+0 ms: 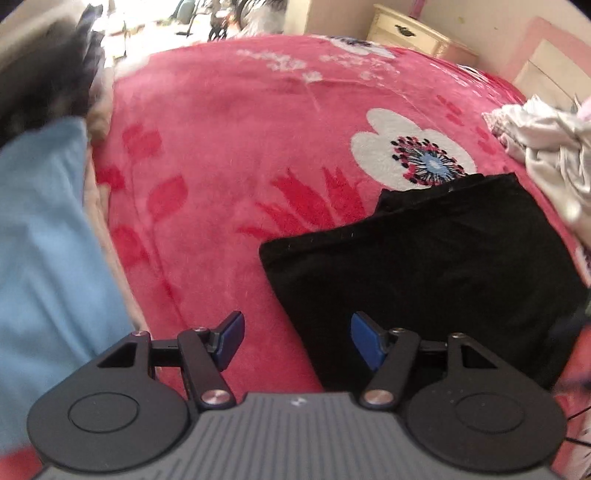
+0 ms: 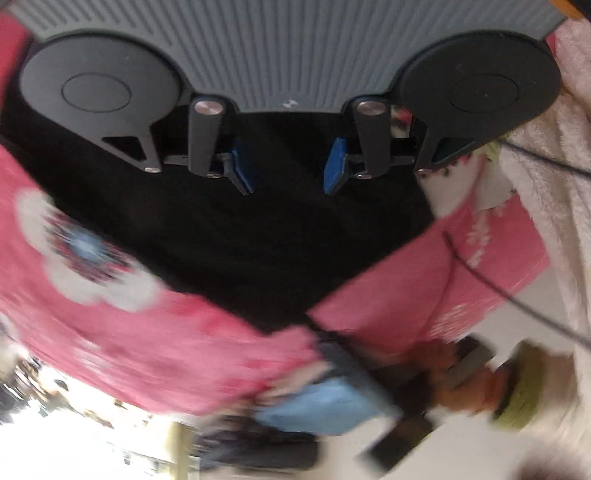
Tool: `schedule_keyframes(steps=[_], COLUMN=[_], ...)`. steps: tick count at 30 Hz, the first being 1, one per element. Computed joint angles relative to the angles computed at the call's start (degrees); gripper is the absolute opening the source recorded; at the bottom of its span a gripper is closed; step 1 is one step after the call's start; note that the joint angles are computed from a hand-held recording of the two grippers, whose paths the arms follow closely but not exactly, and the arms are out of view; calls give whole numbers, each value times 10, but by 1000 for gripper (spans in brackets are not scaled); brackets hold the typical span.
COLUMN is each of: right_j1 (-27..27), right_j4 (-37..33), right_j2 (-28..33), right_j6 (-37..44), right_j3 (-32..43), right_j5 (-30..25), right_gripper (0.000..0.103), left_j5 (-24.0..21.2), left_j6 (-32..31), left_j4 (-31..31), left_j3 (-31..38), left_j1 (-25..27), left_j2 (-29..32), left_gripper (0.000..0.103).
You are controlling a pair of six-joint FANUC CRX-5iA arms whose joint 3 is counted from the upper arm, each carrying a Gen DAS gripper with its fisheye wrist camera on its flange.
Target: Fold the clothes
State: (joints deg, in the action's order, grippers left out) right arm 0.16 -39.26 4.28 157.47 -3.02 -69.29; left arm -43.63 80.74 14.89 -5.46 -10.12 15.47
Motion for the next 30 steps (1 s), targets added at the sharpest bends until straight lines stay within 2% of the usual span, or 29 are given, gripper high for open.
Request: schedule_keyframes(steps=[3,7,9,12,16,22,30], right_j1=[17,30,45,45,47,73,109], right_j4=[-56,-115,-118,-128,-105,-42,-8], right_j2=[-8,-14,-18,-10,-35,-70,-113], right_j6=[-16,-64,-116,-202,-195,-178,-44], right_j3=[-32,-55,-62,-59,-78,-107,-175], right_j5=[8,-6,-4,-54,-72,20,138], right_gripper=[41,42,42,42,43,43,44], left_j5=[-10,-17,-20,-26,-37,-38,-20], left_j6=[23,83,109,142,170,198,192], left_j4=[-16,-56,-66,-95,-123,-119,-99], left_j3=[-14,-21,-23,-17,-10,-39,-65], left_j1=[1,1,3,-3,-13,-13,-3], left_j2=[-24,-52,-59,-62,-59,-77,-87], left_gripper=[65,66,66,66,66,66,66])
